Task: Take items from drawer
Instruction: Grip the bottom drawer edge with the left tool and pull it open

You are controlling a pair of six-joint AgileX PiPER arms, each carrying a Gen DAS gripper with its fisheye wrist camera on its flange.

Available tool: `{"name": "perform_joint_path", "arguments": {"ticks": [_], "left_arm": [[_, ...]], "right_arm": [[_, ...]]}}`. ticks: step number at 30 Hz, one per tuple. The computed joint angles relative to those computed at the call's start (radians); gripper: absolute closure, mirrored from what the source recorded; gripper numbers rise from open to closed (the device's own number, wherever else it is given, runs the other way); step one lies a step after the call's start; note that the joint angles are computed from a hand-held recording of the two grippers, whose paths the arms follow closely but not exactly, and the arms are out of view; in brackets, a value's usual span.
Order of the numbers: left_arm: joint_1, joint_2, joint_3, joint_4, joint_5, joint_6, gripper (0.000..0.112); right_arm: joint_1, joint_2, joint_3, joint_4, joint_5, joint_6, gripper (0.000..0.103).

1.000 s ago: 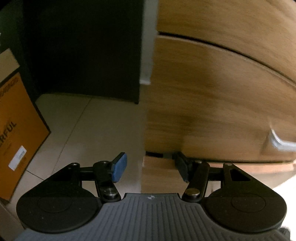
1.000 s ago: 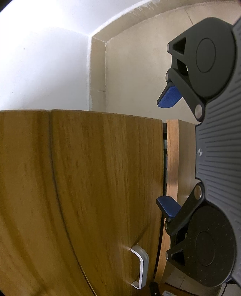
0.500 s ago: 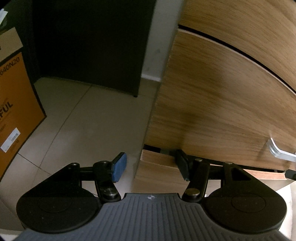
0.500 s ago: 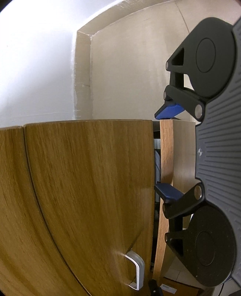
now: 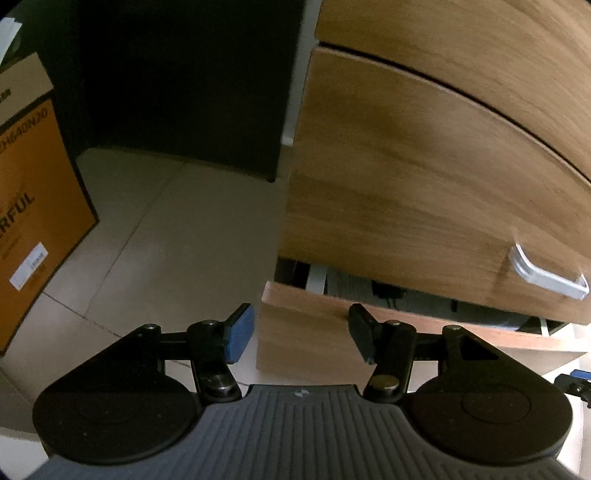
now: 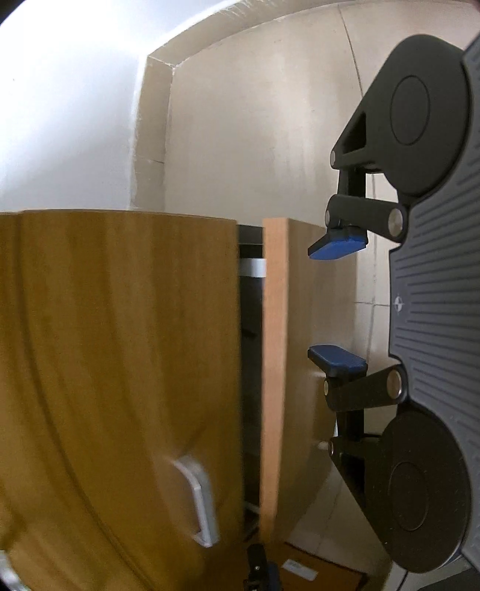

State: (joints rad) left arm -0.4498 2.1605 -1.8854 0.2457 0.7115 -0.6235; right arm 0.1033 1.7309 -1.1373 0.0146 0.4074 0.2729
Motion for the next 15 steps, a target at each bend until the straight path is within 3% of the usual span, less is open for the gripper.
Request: {"name": "perform_joint_path", "arguments": {"ticks": [4,8,13,15], "left_arm": [[0.005,0.033,-0.063,-0.007,0.018,-0.006,0.054],[0.004,0.089,-0.163,-0.007,0.081,0.01,0.065],[0.01,0.081,-0.141,-0.028,0.062,0.068,0.067],[0.004,0.088,-0.165,-0.033,0.094,0.053,0.067]], "right_arm": [[0.023,0.018,-0.032,-0.089,0.0,0.088,0.046],[-0.022,0.056,-0.074,-0.077,0.01,0.052,0.05],[-0.005,0.03,-0.043,-0.298,0.004,0.271,0.051],[0.006,0.02,-0.03,-0.364,-0.008,0.332,0.05]]}}
